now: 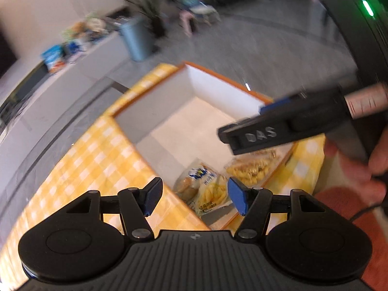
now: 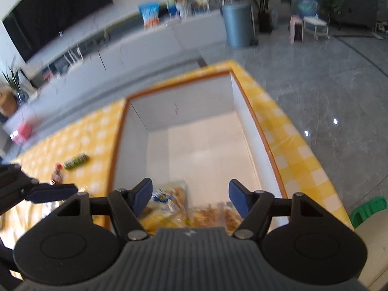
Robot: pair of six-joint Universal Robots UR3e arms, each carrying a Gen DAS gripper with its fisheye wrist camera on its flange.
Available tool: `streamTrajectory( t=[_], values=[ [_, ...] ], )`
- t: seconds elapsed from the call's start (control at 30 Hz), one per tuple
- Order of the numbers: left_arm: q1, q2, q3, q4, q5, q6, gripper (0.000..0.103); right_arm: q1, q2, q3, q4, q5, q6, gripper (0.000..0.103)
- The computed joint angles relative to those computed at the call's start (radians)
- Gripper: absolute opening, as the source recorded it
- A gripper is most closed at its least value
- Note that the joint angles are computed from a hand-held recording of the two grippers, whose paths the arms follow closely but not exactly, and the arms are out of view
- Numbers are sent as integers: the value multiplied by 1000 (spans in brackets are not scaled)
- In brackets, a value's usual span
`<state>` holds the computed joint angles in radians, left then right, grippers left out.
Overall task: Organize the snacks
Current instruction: 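Carry both bags into the orange box and open both tools to drop them, then move both tools back over the snack pile on the table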
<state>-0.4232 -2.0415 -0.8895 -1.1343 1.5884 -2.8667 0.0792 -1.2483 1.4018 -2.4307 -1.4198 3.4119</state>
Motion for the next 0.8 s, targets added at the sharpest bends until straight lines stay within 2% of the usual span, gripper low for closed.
streamTrajectory(
  t=[0.13, 0.3, 0.47, 0.63, 0.67, 0.8],
  values=[
    [12, 197, -301, 210, 26, -89, 74, 56, -88, 126, -157, -60, 70, 69],
    [46, 375, -519, 330, 50, -189, 74, 136, -167, 248, -309, -124, 149, 69],
    [106, 529, -675, 380, 50, -302, 75, 256, -178, 289, -413, -231, 199, 69],
    [154, 649, -798, 398, 95, -395, 76, 385, -147, 277, -472, -367, 212, 75],
    [170, 681, -829, 397, 94, -412, 76, 410, -139, 278, -488, -396, 210, 78],
    [269, 815, -951, 358, 42, -446, 76, 491, -98, 276, -533, -472, 208, 78]
  ],
)
